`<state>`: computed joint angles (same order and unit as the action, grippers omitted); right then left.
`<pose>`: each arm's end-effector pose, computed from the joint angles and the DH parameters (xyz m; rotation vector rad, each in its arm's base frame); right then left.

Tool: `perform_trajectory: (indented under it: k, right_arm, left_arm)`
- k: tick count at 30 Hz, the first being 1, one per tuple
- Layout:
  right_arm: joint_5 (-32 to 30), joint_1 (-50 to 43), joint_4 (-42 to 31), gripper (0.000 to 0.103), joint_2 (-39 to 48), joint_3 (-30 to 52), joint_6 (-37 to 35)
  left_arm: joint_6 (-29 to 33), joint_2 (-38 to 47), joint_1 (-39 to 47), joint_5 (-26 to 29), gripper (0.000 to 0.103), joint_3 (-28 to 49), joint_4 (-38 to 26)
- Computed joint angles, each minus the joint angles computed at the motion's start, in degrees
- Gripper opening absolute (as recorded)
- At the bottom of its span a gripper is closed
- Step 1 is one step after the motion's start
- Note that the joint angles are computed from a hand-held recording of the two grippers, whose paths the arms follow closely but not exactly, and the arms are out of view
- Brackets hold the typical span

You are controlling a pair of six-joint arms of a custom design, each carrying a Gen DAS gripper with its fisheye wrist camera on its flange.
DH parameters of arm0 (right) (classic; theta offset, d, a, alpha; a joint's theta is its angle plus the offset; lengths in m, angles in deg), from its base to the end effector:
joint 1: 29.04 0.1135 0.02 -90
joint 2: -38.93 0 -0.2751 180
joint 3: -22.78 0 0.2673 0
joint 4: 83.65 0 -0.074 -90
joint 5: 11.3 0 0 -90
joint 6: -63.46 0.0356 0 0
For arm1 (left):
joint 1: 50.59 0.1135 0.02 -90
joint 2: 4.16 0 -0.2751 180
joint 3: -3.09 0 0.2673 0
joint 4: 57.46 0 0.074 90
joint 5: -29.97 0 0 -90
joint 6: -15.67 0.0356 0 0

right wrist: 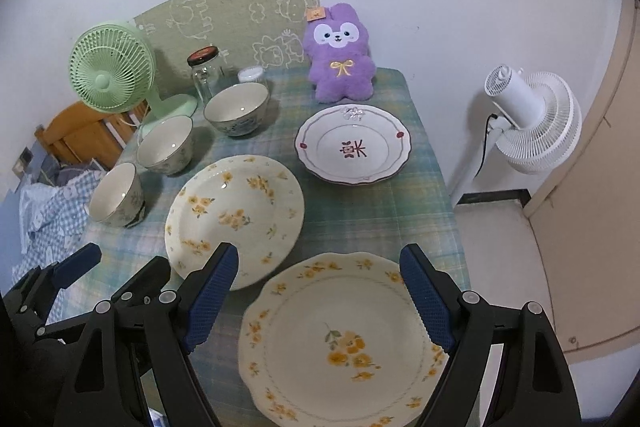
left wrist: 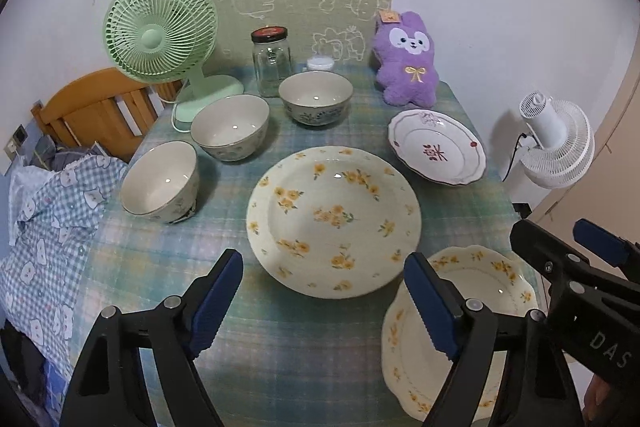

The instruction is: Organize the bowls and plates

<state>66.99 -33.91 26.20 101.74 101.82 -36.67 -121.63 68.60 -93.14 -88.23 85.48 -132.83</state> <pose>0.2149 -0.0111 0.3449 -0.1972 2.4820 0.1472 0.1921 -0.1535 0.3249 -0.2386 2.4937 0.0652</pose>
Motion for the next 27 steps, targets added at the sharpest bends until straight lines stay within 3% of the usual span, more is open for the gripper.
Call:
perform_trajectory:
  k: [4,14,18,21,27]
  right_arm:
    - [6.79,5.03,1.88,0.085,0.51,-0.03,5.2]
    - [5.96,10.0,6.61,0.085,3.82,-0.05,10.18]
    - [8.33,12.49,8.76,0.08,6.09,-0.11,11.15]
    - [12.07,15.23,10.74,0.076,8.1,-0.73,10.07]
    - [12.5,16.09,14.73,0.076,11.79,-1.7,11.13]
  left_arm:
    - [3.76,-1.5,3.49,2.21,0.083,-1.34,1.77]
    - [12.5,-1.27,13.24,8.54,0.076,-3.16,7.35]
    - [15.74,-0.51,16.0,9.13,0.076,-4.35,10.04]
    - [17.3,-0.69,19.29,12.95,0.075,-6.32,14.63]
    - [19.29,3.68,22.03,12.71,0.075,-6.9,18.95]
